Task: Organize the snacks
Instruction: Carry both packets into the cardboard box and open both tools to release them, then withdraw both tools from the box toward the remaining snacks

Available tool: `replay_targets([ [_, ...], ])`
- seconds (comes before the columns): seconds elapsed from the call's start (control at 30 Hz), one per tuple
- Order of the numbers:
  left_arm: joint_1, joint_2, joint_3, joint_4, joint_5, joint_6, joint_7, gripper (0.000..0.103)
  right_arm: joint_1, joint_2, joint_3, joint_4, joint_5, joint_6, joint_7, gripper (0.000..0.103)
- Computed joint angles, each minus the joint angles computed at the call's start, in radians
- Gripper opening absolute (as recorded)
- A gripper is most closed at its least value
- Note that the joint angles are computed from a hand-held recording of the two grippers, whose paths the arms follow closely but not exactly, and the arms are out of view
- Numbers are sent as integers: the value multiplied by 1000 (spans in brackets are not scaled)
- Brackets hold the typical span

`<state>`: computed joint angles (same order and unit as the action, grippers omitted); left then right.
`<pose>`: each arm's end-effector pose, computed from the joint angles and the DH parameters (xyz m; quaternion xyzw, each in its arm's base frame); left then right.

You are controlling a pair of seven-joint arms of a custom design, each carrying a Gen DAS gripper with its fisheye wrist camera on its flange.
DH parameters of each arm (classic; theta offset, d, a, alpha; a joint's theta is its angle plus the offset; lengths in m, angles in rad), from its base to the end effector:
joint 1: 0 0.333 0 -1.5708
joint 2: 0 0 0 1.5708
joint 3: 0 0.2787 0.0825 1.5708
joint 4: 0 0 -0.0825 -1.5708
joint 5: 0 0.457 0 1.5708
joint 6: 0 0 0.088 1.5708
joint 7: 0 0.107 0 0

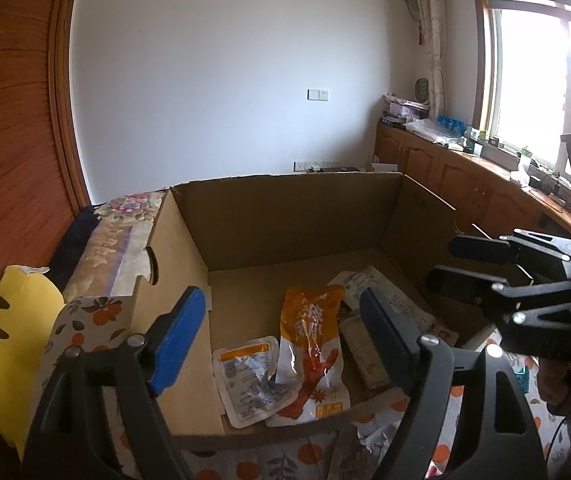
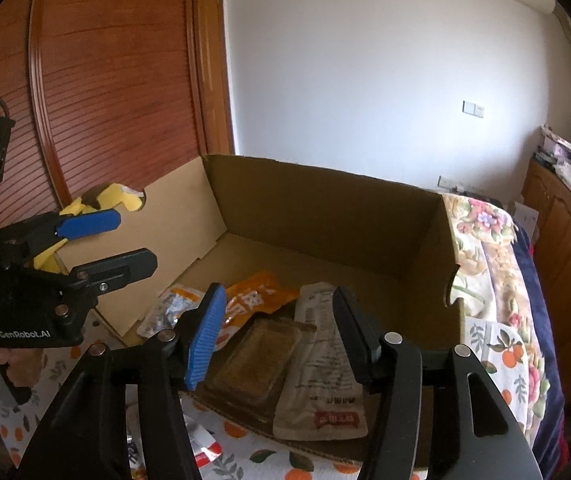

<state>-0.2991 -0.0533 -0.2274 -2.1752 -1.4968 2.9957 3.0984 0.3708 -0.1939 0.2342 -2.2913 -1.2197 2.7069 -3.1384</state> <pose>0.5578 -0.2423 0.3891 -0.3907 0.7825 -0.4431 0.1965 0.4633 0.3608 0.4024 -0.6383 0.6131 -0.3144 0.3434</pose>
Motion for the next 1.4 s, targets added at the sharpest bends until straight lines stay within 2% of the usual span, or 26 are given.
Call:
replay_targets([
  [0.23, -5, -70, 16, -68, -49, -12, 47, 81, 2, -100, 22, -69, 35, -36, 6, 57],
  [0.47, -25, -165, 39, -179, -57, -33, 54, 81, 12, -260, 72, -197, 149, -93, -1, 57],
  [0.53, -40, -198, 43, -209, -177, -4, 187, 81, 19, -300, 90, -232, 186, -106, 5, 57],
  [0.7, -45, -265, 42, -294, -128, -4, 152, 81, 45, -352, 131, -289, 272, -146, 9, 57],
  [0.83, -54, -326, 64, -350, -137, -26, 149, 81, 71, -380, 151, -322, 321, -167, 27, 57],
  [0.97, -58, -374, 85, -405, -113, -52, 107, 81, 92, -357, 168, -328, 358, -169, 50, 57],
  [1.13, -74, -404, 105, -468, -26, -67, 12, 81, 113, -310, 186, -316, 363, -164, 102, 57],
  [1.4, -115, -451, 147, -552, 66, -88, -72, 81, 142, -218, 183, -283, 343, -126, 184, 57],
])
